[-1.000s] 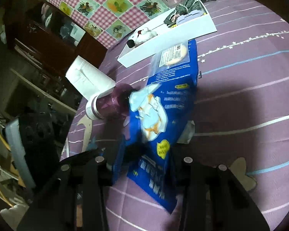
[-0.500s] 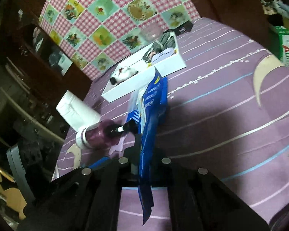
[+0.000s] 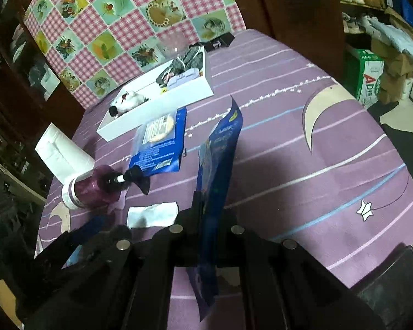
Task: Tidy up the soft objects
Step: 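Grasp the white pad with the left tool while the right holds the blue packet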
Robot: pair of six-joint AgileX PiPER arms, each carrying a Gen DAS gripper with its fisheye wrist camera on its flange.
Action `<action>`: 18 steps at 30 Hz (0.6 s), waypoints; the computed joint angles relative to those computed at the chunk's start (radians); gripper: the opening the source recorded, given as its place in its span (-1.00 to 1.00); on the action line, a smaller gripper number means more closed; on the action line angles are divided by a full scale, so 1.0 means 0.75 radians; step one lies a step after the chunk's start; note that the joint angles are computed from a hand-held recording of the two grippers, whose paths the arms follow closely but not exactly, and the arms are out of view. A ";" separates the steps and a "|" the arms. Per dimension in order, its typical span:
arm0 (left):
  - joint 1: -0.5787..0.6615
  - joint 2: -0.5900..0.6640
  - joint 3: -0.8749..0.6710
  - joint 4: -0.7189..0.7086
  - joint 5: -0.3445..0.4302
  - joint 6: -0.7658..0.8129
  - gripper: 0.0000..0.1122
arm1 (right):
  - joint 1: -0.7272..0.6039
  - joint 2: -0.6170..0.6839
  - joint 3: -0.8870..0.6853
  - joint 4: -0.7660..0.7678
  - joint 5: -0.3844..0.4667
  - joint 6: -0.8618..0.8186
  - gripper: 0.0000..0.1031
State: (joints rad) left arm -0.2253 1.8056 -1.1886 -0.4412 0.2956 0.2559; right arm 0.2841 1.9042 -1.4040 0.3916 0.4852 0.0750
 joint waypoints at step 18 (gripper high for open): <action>-0.120 0.135 -0.193 0.740 0.153 -0.679 -0.17 | -0.025 0.021 -0.013 0.155 0.088 -0.136 -0.87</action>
